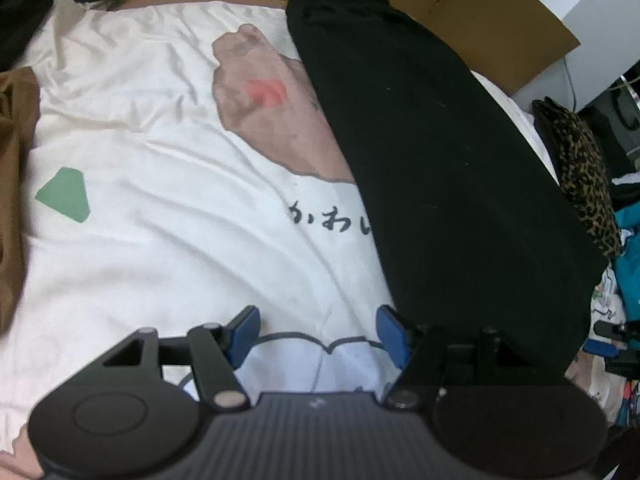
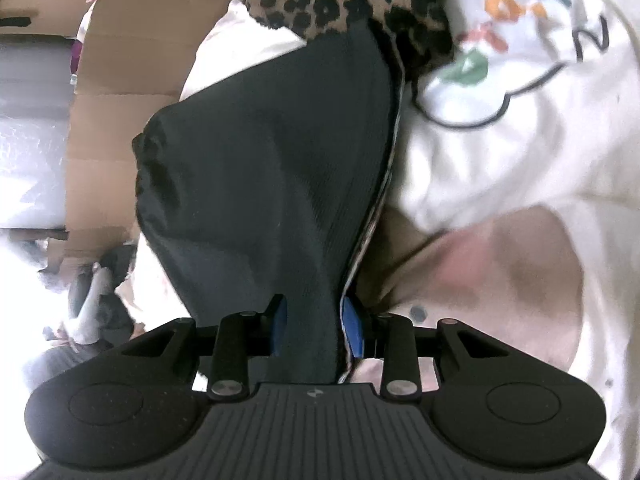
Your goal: Fold clothes
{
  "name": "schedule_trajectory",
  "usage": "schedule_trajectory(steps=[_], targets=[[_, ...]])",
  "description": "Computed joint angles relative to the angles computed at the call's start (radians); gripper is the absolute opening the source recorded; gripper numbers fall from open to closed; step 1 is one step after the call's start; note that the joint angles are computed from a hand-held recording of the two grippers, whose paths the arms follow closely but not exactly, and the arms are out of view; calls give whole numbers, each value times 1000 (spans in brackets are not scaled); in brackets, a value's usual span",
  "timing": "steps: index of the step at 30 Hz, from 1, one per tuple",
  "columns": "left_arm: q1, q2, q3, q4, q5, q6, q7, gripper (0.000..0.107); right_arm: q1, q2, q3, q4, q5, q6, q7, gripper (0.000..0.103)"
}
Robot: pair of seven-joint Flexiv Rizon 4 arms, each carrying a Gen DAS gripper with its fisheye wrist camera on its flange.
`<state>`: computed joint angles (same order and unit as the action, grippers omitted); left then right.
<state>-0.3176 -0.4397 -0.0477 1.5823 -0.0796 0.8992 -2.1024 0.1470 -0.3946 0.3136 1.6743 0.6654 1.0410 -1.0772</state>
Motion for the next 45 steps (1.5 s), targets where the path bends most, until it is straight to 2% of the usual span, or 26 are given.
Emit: schedule_trajectory(steps=[7, 13, 17, 21, 25, 28, 35, 40, 45], targets=[[7, 13, -3, 23, -10, 12, 7, 68, -15, -9, 10, -10, 43, -64, 5, 34], [9, 13, -14, 40, -26, 20, 24, 67, -14, -5, 16, -34, 69, -122, -64, 34], [16, 7, -38, 50, -55, 35, 81, 67, 10, -22, 19, -73, 53, -145, -127, 34], [19, -4, -73, 49, -95, 38, 196, 67, 47, -41, 13, -115, -20, -171, -192, 34], [-3, -24, -65, 37, -108, 60, 197, 70, 96, -58, 3, -143, -126, -197, -247, 35], [-15, -42, -58, 26, -99, 88, 202, 71, 117, -71, 0, -160, -173, -203, -266, 45], [-44, -87, -44, -44, -35, 77, 274, 70, 143, -80, 5, -174, -230, -208, -307, 52], [-44, -70, -47, -18, -28, 85, 330, 63, 162, -90, 20, -181, -267, -221, -379, 54], [-55, -65, -30, 5, -25, 130, 288, 55, 199, -102, 23, -183, -320, -247, -451, 56]])
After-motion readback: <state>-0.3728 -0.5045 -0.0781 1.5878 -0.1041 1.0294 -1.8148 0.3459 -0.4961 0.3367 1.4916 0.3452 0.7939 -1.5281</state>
